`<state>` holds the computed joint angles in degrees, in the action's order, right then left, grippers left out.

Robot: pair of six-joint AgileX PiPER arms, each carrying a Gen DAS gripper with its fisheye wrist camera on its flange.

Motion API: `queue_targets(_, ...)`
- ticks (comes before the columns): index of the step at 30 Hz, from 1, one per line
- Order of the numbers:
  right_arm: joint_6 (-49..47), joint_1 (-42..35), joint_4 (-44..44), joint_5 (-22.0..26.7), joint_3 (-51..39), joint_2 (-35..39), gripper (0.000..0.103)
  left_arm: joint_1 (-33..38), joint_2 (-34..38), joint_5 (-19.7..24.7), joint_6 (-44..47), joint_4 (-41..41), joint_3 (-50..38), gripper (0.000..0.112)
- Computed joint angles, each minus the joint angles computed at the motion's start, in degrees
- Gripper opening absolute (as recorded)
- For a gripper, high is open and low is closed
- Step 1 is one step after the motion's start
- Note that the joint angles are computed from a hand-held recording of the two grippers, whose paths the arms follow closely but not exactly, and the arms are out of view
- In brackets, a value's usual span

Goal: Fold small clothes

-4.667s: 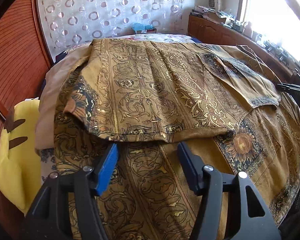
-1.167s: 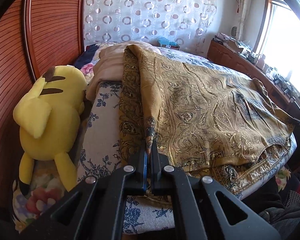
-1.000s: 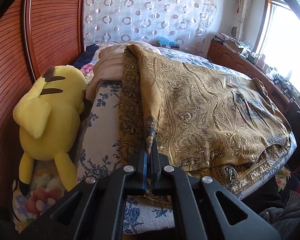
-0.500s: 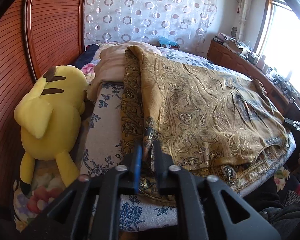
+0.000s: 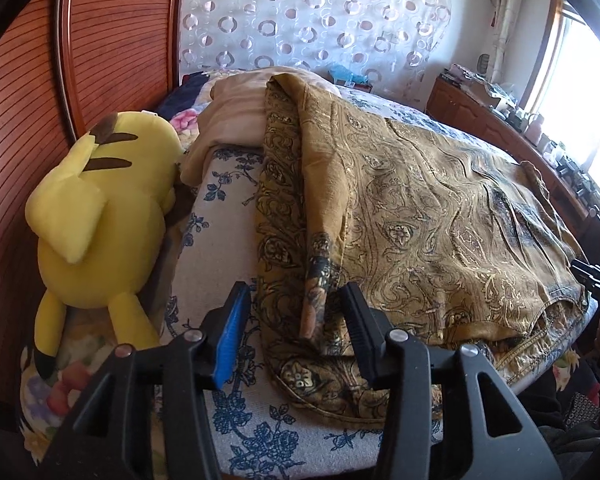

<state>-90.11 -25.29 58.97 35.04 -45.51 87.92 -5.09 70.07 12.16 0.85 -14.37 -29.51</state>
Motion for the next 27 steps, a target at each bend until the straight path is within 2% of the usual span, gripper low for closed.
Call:
queue_targets(3, -1.0, -0.2, 1.1, -0.6, 0.4, 0.2, 0.055, -0.3, 0.3, -0.6, -0.6, 0.4, 0.4, 0.046)
queue_targets(7, -1.8, -0.2, 2.2, -0.8, 0.7, 0.4, 0.059, -1.0, 0.0, -1.2, -3.2, 2.9, 0.7, 0.046)
queue_targets(12, -2.7, -0.2, 3.2, -0.8, 1.0, 0.4, 0.061, 0.5, 0.3, -1.3, 5.1, -5.2, 0.7, 0.046)
queue_targets(16, 1.3, -2.0, 0.9, 3.2, -2.6, 1.0, 0.061, -0.6, 0.7, -1.2, -2.5, 2.2, 0.1, 0.046)
queue_targets(19, 4.8, -3.7, -0.9, 6.6, -9.4, 2.2, 0.06, -1.5, 0.8, -1.6, -8.2, 7.8, 0.2, 0.046)
queue_targets(21, 8.7, -3.7, -3.3, 8.5, -16.7, 5.2, 0.055, -1.9, 0.8, -1.8, -11.1, 10.5, 0.3, 0.046)
queue_targets(24, 17.2, -2.5, -8.0, 9.7, -29.2, 11.5, 0.044, -2.6, 0.8, -2.2, -16.1, 15.2, 0.5, 0.046)
queue_targets(27, 28.1, -0.2, -14.3, 12.0, -44.1, 20.4, 0.042, -2.8, 0.9, -2.3, -17.6, 17.0, 0.5, 0.046)
